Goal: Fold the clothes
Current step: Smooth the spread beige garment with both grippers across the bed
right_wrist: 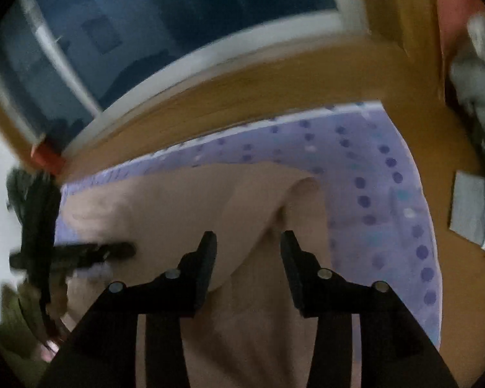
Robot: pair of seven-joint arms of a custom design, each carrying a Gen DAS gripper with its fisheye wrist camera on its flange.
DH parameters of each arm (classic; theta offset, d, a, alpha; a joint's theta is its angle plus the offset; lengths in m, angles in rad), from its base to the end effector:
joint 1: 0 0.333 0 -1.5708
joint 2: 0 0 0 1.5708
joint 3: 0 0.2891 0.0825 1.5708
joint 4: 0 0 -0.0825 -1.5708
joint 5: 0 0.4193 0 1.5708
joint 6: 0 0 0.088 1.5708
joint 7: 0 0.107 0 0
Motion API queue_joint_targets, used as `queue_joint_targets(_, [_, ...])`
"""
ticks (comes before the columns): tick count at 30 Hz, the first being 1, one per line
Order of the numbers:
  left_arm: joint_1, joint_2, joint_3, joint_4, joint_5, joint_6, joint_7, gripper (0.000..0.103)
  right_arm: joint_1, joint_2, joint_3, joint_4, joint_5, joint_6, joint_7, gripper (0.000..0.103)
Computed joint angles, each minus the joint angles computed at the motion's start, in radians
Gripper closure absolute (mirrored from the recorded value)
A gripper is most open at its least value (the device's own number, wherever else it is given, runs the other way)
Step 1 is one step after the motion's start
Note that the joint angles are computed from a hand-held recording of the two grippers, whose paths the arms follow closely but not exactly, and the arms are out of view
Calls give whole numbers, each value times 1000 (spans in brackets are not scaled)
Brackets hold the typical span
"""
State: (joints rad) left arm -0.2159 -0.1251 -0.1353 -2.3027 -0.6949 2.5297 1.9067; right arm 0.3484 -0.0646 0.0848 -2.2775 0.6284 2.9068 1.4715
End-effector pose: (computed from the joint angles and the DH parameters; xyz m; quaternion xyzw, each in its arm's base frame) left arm 0.5237 -0.1850 0.3862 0.6131 -0.7362 0.2822 0.0496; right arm 0.5395 0.2105 0.4066 -0.6492 0.6675 -0.0515 0.3610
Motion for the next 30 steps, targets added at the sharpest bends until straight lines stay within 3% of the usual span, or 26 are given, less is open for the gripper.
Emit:
queue_joint_targets(2, [1,-1,-5,-1,22,8,-21,79,-5,79,-17,90,95,-77,-110,62])
queue_joint_targets(5, [1,8,-12,5,65,20,-63,79,-29,143,5,171,158,-137,-230,62])
queue_joint_targets(8, [1,28,-20,22,107,36,-115,79,-45,175,29,212,236,-87,-324,63])
queue_joint_targets(13, [3,84,-42,67,200,92,-204,79,-81,211,34,243,348,115,-284,67])
queue_joint_targets(14, [4,102,-48,81,228,105,-224,79,-103,225,32,256,376,114,-271,68])
queue_joint_targets(16, [6,140,-59,113,293,127,-270,79,-165,268,43,305,471,22,-309,76])
queue_joint_targets(18, [9,167,-69,133,359,153,-313,79,-182,308,27,339,423,-60,-276,78])
queue_joint_targets(20, [9,192,-75,150,440,181,-364,79,-190,331,30,350,389,-71,-287,84])
queue_joint_targets(24, [9,218,-82,167,580,210,-460,79,-201,326,18,357,291,-144,-257,84])
queue_joint_targets(28, [15,222,-92,172,631,211,-501,74,-149,209,-41,244,-5,-132,-112,76])
queue_joint_targets(30, [16,222,-94,170,640,216,-516,74,-147,106,-36,139,-48,-138,-139,75])
